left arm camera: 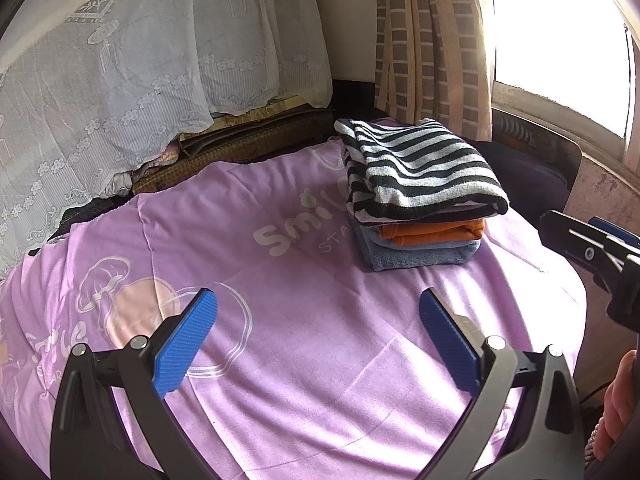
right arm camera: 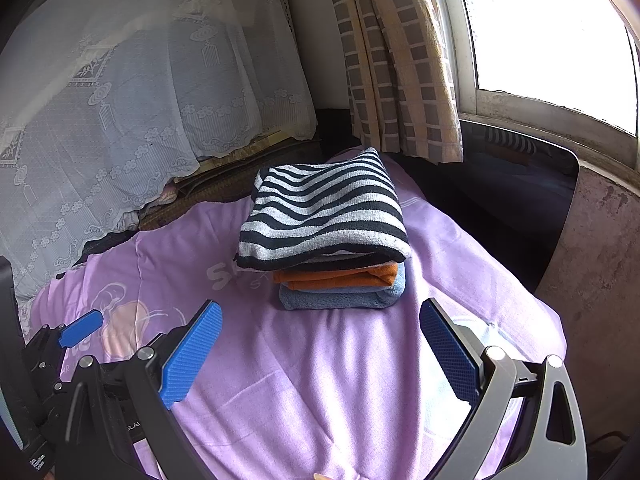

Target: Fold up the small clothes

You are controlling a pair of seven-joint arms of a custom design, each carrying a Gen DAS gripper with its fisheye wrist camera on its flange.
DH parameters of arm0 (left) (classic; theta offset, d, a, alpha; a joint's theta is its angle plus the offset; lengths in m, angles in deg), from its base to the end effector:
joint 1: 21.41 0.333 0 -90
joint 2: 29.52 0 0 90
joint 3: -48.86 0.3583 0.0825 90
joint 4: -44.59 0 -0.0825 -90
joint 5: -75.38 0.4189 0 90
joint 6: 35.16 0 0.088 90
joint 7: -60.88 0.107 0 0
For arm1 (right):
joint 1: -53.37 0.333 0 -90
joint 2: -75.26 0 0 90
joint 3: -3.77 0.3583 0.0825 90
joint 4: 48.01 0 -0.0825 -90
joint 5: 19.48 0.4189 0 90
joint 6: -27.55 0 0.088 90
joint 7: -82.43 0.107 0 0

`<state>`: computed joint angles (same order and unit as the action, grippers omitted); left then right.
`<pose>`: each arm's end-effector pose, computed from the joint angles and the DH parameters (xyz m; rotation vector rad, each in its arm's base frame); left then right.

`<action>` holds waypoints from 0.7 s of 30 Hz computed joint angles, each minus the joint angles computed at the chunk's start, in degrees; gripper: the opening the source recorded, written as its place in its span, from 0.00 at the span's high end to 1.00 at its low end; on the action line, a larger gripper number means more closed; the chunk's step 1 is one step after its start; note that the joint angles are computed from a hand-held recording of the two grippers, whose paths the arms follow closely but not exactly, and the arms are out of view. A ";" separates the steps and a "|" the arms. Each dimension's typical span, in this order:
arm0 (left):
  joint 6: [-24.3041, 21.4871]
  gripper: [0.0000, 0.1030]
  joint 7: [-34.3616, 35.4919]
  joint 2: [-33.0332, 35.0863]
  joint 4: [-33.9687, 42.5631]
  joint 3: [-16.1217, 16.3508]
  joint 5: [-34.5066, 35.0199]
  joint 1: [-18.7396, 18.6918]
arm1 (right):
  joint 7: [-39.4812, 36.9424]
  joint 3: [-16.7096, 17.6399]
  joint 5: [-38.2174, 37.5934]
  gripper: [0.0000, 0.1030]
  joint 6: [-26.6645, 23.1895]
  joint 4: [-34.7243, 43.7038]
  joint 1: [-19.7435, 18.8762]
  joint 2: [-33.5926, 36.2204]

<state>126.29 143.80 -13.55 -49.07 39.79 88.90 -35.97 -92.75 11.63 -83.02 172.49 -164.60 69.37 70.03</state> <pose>0.6772 -0.2916 0.5962 -1.2848 2.0450 -0.9363 0.5440 0.2539 0.5750 -1.1884 1.9432 -0.9003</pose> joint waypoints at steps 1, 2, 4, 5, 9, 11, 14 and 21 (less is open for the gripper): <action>0.03 0.05 0.72 -0.05 -0.11 -0.37 -0.61 0.37 | -0.01 0.00 0.00 0.03 -0.02 0.05 0.02 0.03; 0.15 0.05 1.21 -0.12 -0.31 -0.61 -1.09 0.60 | -0.07 -0.04 0.01 0.03 0.00 -0.02 0.00 -0.02; 0.61 0.05 1.49 -0.31 -0.75 -0.60 -1.43 0.70 | -0.09 -0.10 -0.01 0.03 0.19 -0.06 -0.05 -0.02; 0.55 0.05 1.44 -0.27 -0.63 -0.49 -1.35 0.58 | 0.00 -0.03 -0.06 0.03 0.11 0.01 -0.02 0.01; 0.81 0.05 0.87 -0.37 -0.63 -0.23 -1.44 0.50 | 0.01 -0.03 0.07 0.03 0.05 -0.02 -0.04 -0.08; 0.53 0.05 0.42 -0.32 -0.38 -0.08 -1.43 0.46 | 0.21 0.02 0.12 0.03 0.03 0.08 -0.02 -0.07; 0.13 0.05 0.32 -0.25 -0.13 -0.06 -1.26 0.48 | 0.02 -0.02 0.23 0.03 0.14 0.09 -0.06 -0.06; 0.45 0.05 1.43 -0.70 -0.72 -0.46 -1.46 0.74 | 0.11 0.01 0.19 0.03 0.21 -0.15 -0.16 -0.24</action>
